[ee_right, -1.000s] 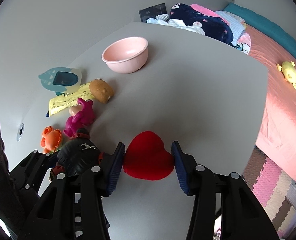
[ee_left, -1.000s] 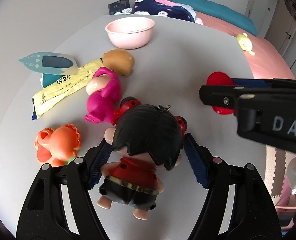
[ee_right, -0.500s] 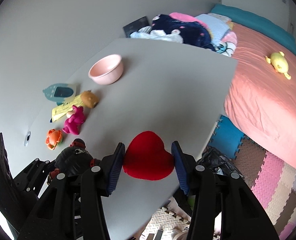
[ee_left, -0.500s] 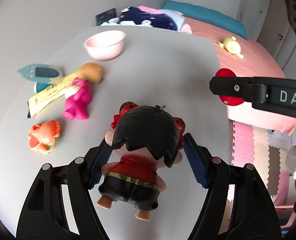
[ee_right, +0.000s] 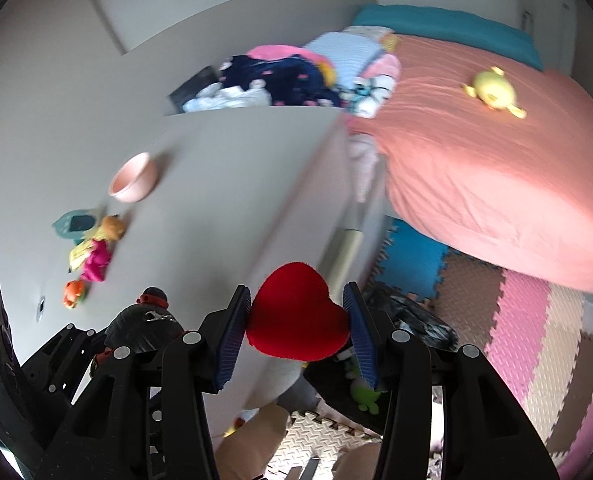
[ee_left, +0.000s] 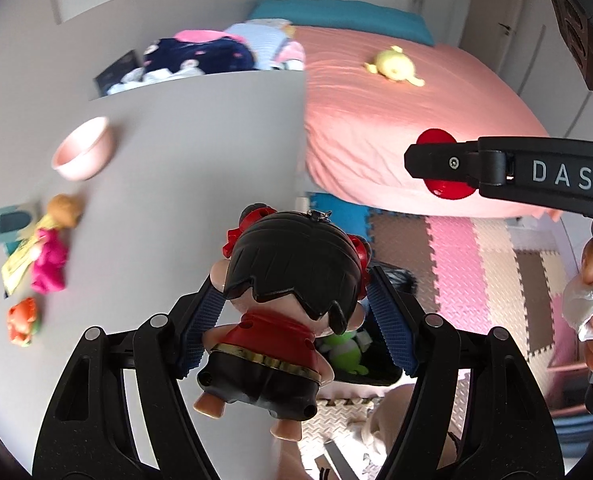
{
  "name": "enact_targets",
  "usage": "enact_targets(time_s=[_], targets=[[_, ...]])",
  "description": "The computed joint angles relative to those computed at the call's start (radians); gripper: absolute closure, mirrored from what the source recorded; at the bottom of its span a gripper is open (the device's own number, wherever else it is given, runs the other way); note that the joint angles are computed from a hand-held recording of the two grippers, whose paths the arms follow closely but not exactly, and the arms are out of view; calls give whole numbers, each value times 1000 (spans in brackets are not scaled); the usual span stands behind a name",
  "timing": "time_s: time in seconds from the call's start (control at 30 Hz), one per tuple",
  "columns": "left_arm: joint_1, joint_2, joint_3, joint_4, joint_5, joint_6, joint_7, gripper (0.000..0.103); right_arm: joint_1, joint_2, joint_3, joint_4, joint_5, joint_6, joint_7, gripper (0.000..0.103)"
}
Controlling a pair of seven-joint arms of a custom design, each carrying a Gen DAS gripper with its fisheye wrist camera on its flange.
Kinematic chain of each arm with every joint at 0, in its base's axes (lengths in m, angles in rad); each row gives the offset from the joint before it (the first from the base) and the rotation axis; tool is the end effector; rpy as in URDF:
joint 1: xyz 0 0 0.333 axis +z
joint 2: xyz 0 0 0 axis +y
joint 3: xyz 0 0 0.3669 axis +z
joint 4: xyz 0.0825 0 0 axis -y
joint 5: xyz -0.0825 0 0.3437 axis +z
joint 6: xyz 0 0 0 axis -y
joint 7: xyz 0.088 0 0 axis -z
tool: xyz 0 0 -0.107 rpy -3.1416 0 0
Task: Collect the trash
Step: 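Carry the doll and red heart down to the black trash bag and release both, then move both grippers back over the desk toward the remaining toys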
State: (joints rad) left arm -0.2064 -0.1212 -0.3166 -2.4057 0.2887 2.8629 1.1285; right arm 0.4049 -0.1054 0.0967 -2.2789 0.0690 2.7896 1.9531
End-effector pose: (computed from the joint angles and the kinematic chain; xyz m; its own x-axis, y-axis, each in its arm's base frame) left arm 0.4081 -0.2594 0.4977 -0.3343 -0.9424 -0.0115 -0.7787 0.2831 -0.5599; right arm 0.4452 0.2427 0.5429 0.1358 -0.9565 -0.2582 -0.8556 0.0182 -0.5172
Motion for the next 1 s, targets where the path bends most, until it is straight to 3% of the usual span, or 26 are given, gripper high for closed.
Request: enact_targets(time_s=[0.17,0.43,0.47,0.5,0.53,0.6,0.73,1.0], targets=[[-46,63,-14,52,11,-24,5,33,-35,-50,-35,-77,0,6,9,53],[-119,126,16,100,0,-55,16,33,-73,-73,-65,-140,-3,-6,19,53],[-127,131,18,105,-25,-66,41,28,-88,-70,-56,-139,-34,-17,44,47],[-133,135,22,108,-19,-68,41,18,-113,-66,-37,-134,-92,-32,95,26],[-138,131,30,107,57,-65,-23,6,-147,-65,-10,-128,-182,-52,182,18],[-141,123,36,106,157,-65,-100,6,-172,-72,4,-141,-277,-33,281,16],[-136,115,40,102,105,-55,-71,6,-128,-66,-40,-145,-209,-13,217,16],[-119,99,39,77,68,-43,-59,6,-102,-52,-35,-130,-175,-12,184,16]])
